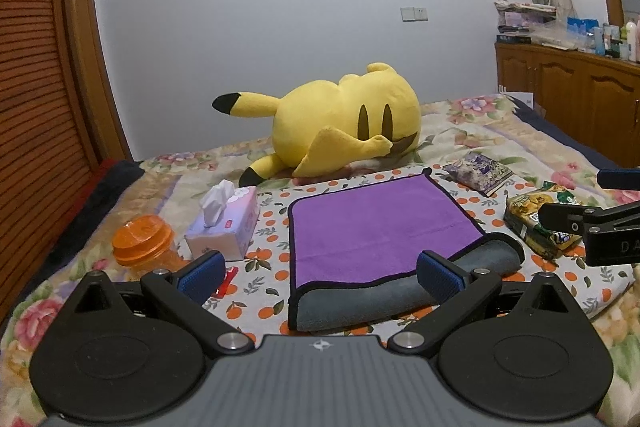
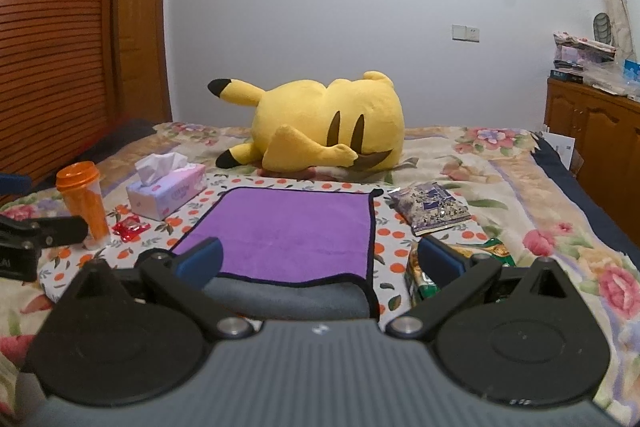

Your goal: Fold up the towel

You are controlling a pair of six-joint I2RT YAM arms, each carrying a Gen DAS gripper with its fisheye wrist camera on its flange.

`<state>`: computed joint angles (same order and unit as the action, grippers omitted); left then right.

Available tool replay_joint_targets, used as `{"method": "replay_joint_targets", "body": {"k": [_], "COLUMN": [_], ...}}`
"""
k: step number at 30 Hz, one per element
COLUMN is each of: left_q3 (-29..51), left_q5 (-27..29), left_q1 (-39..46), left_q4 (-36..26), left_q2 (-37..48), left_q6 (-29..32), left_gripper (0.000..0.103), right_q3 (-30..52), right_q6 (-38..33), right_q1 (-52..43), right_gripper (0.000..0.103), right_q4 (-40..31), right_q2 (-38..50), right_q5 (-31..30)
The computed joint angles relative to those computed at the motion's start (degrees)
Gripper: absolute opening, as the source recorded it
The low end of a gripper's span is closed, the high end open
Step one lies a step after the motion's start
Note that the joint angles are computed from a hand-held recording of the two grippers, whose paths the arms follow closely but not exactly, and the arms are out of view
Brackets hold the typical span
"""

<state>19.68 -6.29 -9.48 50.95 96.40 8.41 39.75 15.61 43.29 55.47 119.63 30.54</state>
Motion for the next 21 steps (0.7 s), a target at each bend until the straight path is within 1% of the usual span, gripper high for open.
{"method": "replay_joint_targets", "body": {"k": [8, 11, 14, 17, 21], "left_q3": [4.46, 6.34, 7.84, 9.32, 11.44], "left_q5": [0.98, 2.19, 4.52, 5.98, 6.78], "left_q1": [1.42, 2.25, 3.24, 4.05, 4.5], "left_q4": [-0.05, -1.92, -3.05, -4.17, -6.51], "left_q2": [5.02, 6.29, 7.46, 8.61, 9.93], "left_q6": [1.49, 1.85, 2.11, 2.31, 3.13], "left_gripper": [0.103, 0.103, 0.103, 0.103, 0.1], "right_q3": [3.58, 4.78, 6.14, 7.92, 10.14], "right_q6": [-0.94, -1.04, -1.1, -0.32, -0.25], "right_q1": [-2.33, -3.16, -3.99, -5.09, -6.19], "right_gripper": [0.103, 0.103, 0.103, 0.103, 0.103], "right_q4": [-2.76, -4.15, -5.74, -8.34, -10.88], "right_q2": [1.85, 2.42, 3.15, 3.83, 4.95], "right_q5": [-3.6, -5.22, -6.57, -8.64, -10.65]}}
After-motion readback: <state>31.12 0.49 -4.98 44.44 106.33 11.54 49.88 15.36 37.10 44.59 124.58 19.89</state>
